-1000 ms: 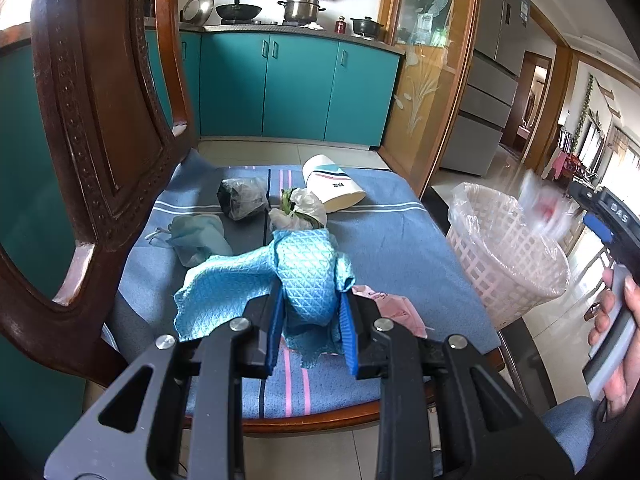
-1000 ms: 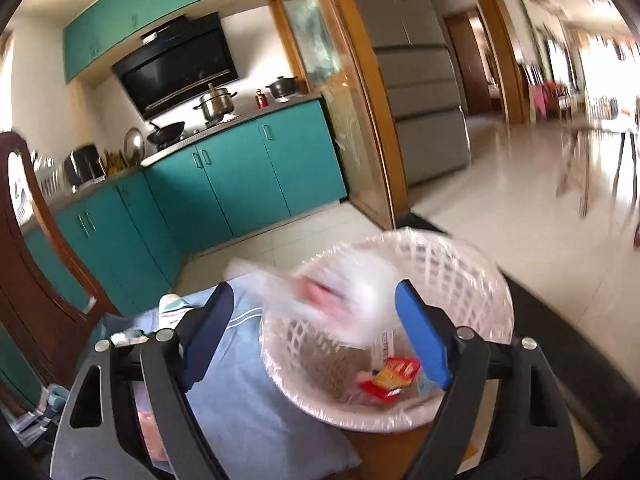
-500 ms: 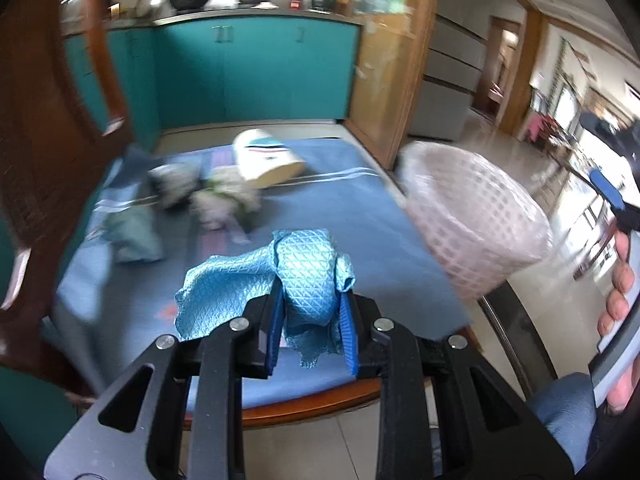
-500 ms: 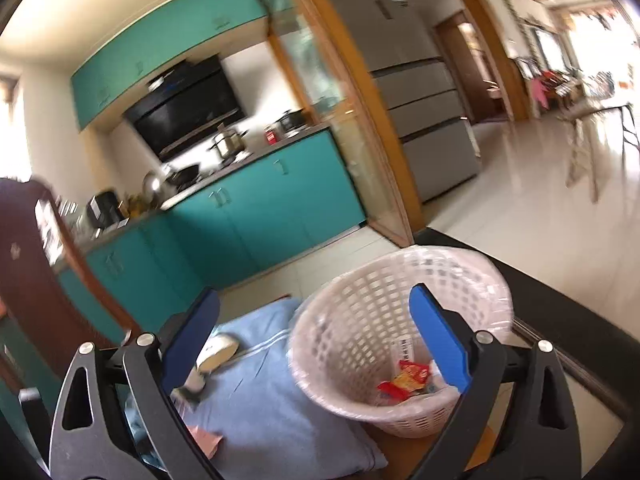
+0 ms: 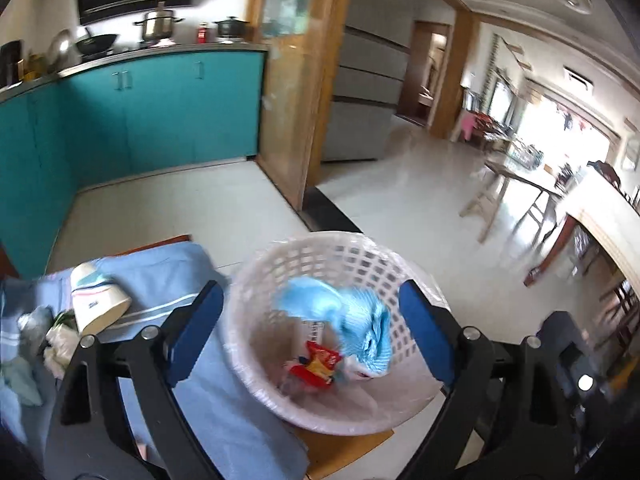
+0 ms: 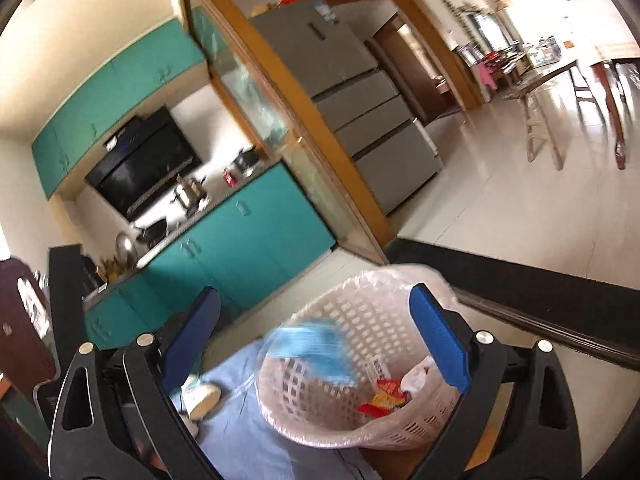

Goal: Collect trash
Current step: 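Drop the blue cloth into the wastebasket with the left gripper, then grasp the white-and-green leafy bundle with the right gripper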

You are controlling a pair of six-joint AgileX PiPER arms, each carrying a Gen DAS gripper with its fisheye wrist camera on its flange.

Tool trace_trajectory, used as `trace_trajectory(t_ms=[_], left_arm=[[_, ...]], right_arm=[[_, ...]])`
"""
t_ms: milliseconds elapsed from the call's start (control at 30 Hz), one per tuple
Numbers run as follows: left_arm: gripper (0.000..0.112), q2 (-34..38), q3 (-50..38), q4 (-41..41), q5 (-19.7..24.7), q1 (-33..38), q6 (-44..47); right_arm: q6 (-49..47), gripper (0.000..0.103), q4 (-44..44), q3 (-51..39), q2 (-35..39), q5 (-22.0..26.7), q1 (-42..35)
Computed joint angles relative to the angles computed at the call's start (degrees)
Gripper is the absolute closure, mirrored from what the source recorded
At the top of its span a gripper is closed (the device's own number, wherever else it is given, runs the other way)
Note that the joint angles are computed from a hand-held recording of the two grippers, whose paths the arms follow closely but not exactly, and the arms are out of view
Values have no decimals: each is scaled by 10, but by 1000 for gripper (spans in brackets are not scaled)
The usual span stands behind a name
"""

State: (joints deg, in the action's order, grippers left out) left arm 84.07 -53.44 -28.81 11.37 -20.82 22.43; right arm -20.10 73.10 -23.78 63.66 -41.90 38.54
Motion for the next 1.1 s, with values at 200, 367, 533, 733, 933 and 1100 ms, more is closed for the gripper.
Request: trace_trajectory(t_ms=[200,367,533,733,933,1100], left_arm=[[18,-136,156,-221,-14,133,304],[14,-238,253,-423,113,419,591],[13,-213,292,-487,298,697,762],[13,-191,317,-477,264,702,813],[13,-186,307,-458,274,698,793],[13,-186,303,-449,278,700,786]], right_arm=[[-57,10,6,-30,22,41,15],[-129,10,45,-70,64,63,57],[-279,10,125,-131,128,104,113],[-473,10,245,-213,202,136,177],[-505,10,264,-244,227,122,204],[-499,10,264,-237,227,124,193]])
